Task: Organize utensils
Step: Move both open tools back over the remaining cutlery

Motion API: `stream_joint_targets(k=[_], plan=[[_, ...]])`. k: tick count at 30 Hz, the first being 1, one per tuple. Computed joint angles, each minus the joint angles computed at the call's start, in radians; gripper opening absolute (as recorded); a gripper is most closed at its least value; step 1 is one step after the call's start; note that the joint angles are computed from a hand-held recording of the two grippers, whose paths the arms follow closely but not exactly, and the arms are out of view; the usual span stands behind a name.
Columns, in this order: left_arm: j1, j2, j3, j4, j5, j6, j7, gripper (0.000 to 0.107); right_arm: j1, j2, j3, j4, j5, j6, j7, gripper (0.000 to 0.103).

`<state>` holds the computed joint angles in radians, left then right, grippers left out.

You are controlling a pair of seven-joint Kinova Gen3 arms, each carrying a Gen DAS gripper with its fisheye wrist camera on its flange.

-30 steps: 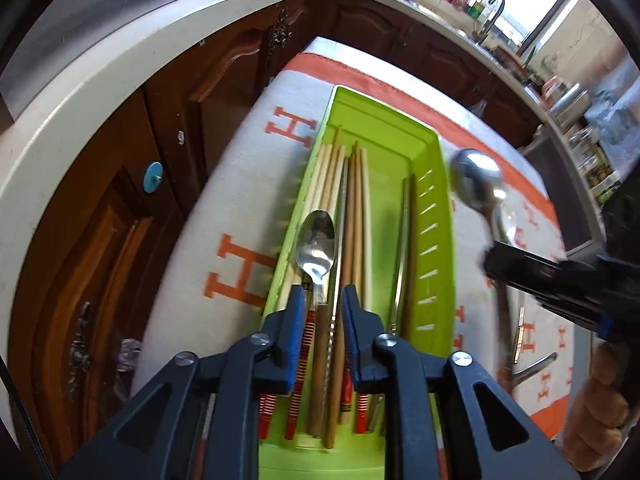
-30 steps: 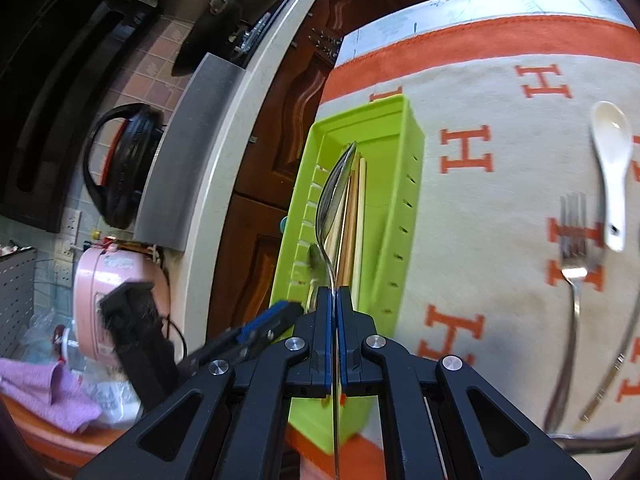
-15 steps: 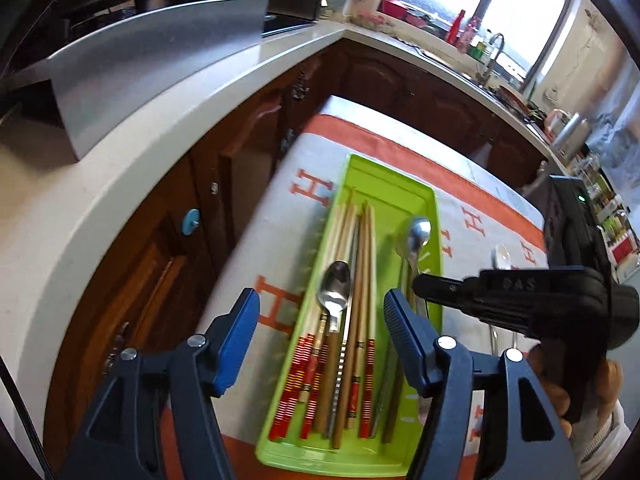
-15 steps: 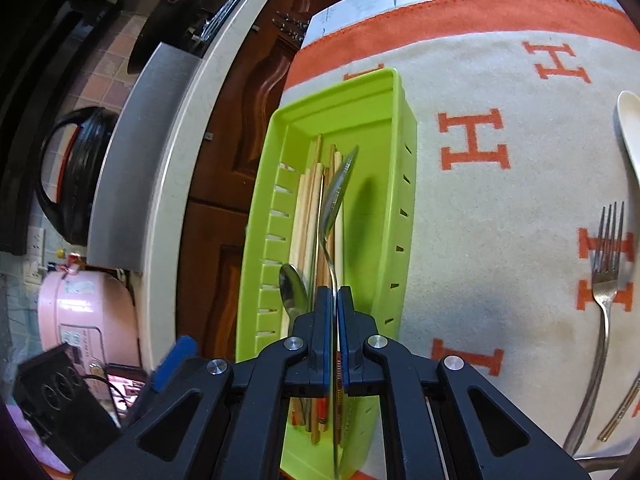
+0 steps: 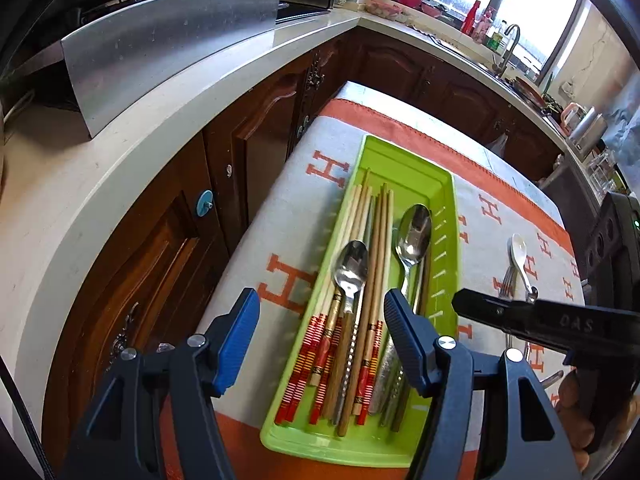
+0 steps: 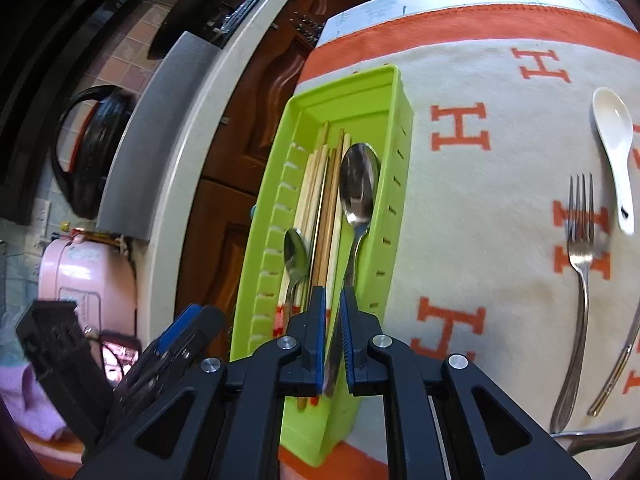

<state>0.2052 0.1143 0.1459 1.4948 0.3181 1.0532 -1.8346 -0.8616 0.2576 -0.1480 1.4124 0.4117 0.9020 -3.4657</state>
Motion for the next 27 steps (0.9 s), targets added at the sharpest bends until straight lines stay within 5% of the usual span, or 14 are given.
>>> stream_joint_targets(k=[2,15,27], plan=[[0.009,-0.005,0.004,0.002,-0.012,0.002,0.007,0.063,-0.041,-0.006,0.028,-0.008,-0.007,0.039,0.006,0.013],[0.112,-0.037,0.052,-0.009,-0.076,0.039,0.050,0.065,-0.115,-0.159,-0.126,0.073,0.156,0.305,-0.184,0.021],[0.271,0.079,0.117,-0.203,-0.116,0.158,0.090,0.066,-0.011,-0.405,-0.296,0.260,0.136,0.480,-0.361,0.021]])
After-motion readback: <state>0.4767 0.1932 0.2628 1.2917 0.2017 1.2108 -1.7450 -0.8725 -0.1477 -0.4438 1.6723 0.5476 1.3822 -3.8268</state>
